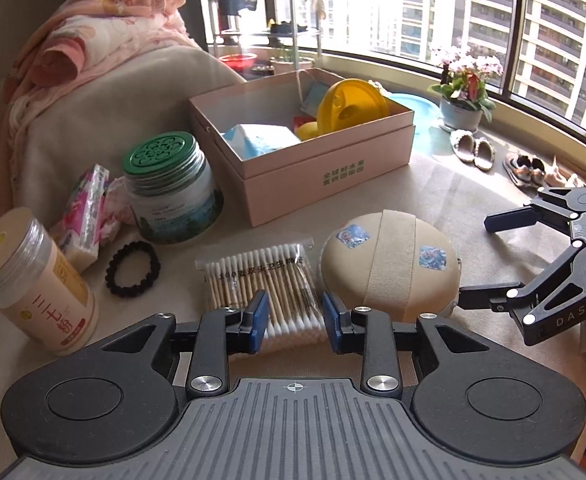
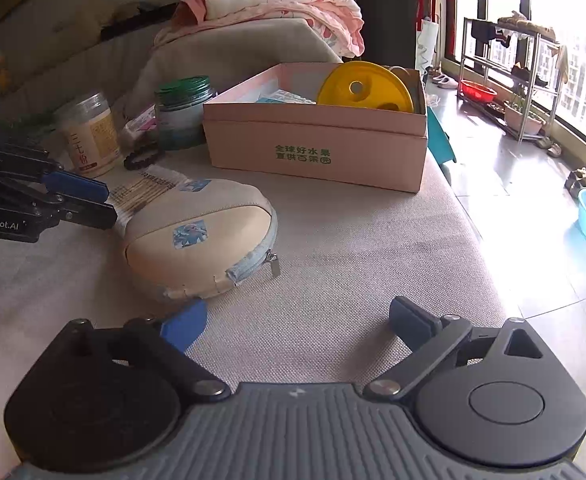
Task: Organize soft objects
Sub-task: 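Grasp the cotton swab pack with the left tool while the right tool grasps the beige round pouch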
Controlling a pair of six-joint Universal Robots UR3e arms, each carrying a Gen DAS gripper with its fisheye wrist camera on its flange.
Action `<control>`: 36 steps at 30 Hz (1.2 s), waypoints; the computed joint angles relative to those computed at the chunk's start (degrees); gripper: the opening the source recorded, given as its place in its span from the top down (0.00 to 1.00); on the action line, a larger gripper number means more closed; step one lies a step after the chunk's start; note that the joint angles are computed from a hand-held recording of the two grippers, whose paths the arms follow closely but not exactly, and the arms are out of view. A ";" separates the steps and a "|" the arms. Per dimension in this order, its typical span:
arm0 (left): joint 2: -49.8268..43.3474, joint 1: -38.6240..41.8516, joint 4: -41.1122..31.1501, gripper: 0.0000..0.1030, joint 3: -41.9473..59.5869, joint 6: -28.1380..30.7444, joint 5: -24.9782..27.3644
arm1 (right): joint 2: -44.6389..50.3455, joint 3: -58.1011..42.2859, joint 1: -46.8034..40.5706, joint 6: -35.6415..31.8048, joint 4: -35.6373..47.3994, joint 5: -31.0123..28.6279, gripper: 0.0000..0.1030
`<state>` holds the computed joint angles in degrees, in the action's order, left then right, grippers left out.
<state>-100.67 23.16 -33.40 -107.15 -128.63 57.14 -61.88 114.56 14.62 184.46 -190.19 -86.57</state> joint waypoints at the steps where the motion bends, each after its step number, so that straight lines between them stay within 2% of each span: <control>1: -0.79 -0.85 0.94 0.68 0.46 -0.13 0.72 | 0.00 0.00 0.00 0.00 0.00 0.00 0.05; 2: -1.97 -1.97 1.52 0.68 1.18 -0.25 1.27 | 0.00 0.00 0.00 0.00 0.00 0.00 0.05; 4: -3.76 -3.42 2.45 0.81 2.07 -1.53 1.58 | 0.10 -0.02 -0.06 0.19 -0.17 0.19 0.05; 6: -5.95 -3.82 4.02 0.83 2.87 -3.50 -0.44 | 0.14 0.28 -0.35 0.67 -0.74 0.55 0.05; 9: -8.02 -3.58 2.25 0.82 5.20 -6.12 -2.74 | 0.03 1.07 -1.02 1.36 -1.81 1.33 0.05; 10: -7.85 -3.70 3.19 0.77 4.88 -5.83 -2.19 | 0.03 1.19 -1.10 1.48 -2.00 1.51 0.05; 14: -5.69 -5.93 17.15 0.77 -1.72 -2.24 7.64 | 0.27 0.78 -0.76 1.58 -1.80 1.14 0.05; 15: -5.01 -5.31 16.88 0.77 -2.34 -1.50 7.97 | 0.30 0.80 -0.77 1.64 -1.87 1.18 0.05; 18: -3.79 -3.60 7.78 0.77 0.12 -1.41 5.01 | 0.28 0.86 -0.80 1.52 -1.87 1.18 0.04; 20: -4.16 -3.01 1.73 0.60 2.33 -0.57 2.48 | 0.26 0.79 -0.76 1.29 -1.66 1.03 0.04; 21: -4.35 -3.02 0.38 0.48 2.73 0.20 1.56 | 0.25 0.75 -0.75 1.25 -1.58 0.98 0.04; 22: -4.55 -3.25 0.12 0.43 2.84 0.48 1.32 | 0.19 0.76 -0.74 1.25 -1.52 0.97 0.04; 26: -4.45 -2.86 -0.13 0.43 2.96 0.45 0.60 | 0.16 0.53 -0.46 1.04 -1.12 0.50 0.04; 28: -3.70 -2.47 4.94 0.44 0.87 -1.50 1.42 | 0.34 -0.01 -0.14 0.95 -0.60 0.14 0.03; 29: -4.38 -3.22 11.51 0.44 -0.45 -4.42 4.62 | 0.41 -0.09 -0.12 0.85 -0.52 0.15 0.03; 31: -6.77 -3.98 14.97 0.48 1.08 -8.24 8.43 | 0.60 -0.53 0.02 0.72 -0.15 0.07 0.02; 34: -9.24 -2.08 6.67 0.48 6.88 -12.23 4.99 | 0.84 -1.04 0.17 0.50 0.29 -0.12 0.02; 36: -10.40 -1.17 1.29 0.48 9.70 -12.50 1.53 | 0.96 -1.29 0.26 0.36 0.54 -0.19 0.01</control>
<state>-111.07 21.99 -32.12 -97.45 -141.13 58.67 -60.92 113.27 14.88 184.82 -189.65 -86.76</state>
